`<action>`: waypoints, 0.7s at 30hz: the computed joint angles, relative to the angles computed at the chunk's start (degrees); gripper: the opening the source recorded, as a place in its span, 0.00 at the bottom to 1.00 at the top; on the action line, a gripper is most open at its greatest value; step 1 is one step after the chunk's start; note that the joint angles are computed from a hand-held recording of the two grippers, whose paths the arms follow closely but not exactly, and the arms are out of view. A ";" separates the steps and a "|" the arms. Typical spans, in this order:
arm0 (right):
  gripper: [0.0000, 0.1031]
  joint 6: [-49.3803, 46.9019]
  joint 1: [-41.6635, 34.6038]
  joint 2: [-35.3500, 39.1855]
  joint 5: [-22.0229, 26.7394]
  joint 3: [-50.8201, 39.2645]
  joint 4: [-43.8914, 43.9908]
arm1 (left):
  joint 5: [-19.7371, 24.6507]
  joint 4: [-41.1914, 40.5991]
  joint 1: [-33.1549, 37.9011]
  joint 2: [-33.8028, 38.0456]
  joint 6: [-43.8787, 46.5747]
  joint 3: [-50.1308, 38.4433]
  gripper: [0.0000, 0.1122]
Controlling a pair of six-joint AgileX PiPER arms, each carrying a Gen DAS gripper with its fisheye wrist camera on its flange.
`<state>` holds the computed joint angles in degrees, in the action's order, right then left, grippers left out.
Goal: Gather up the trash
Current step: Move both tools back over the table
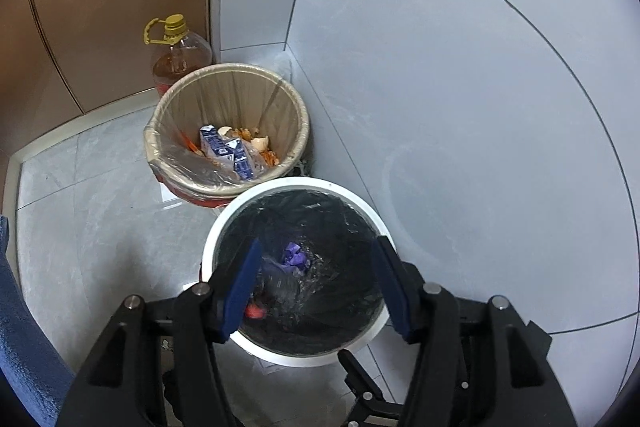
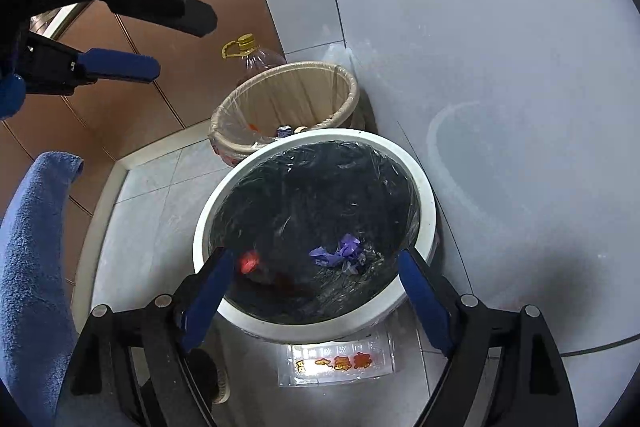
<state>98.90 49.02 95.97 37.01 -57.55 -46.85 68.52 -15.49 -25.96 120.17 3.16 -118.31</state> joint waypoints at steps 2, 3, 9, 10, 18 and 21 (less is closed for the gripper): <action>0.81 0.70 -0.14 -0.11 -0.54 0.37 -0.23 | -0.80 -0.85 0.42 -1.45 0.38 1.42 0.50; 0.82 0.94 -0.14 -0.13 -0.71 0.42 -0.29 | -1.42 -1.16 0.59 -2.32 0.38 2.38 0.50; 0.92 0.31 1.80 -0.44 0.69 -1.76 -0.81 | -10.14 0.51 1.58 -13.92 -3.15 13.63 0.50; 0.93 0.02 2.54 -0.78 1.52 -2.53 -1.04 | -11.82 1.67 1.80 -17.01 -4.46 16.16 0.50; 0.99 -1.89 11.51 -4.85 14.97 -11.03 -4.78 | -11.07 3.01 6.51 -34.91 -4.30 25.77 0.55; 1.00 -3.42 15.20 -5.56 19.74 -15.54 -6.18 | -11.29 3.96 8.90 -42.53 -4.32 30.19 0.58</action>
<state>95.49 64.21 90.41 56.74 -73.08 -53.03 57.23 -11.54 -17.05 77.64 -1.16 -88.12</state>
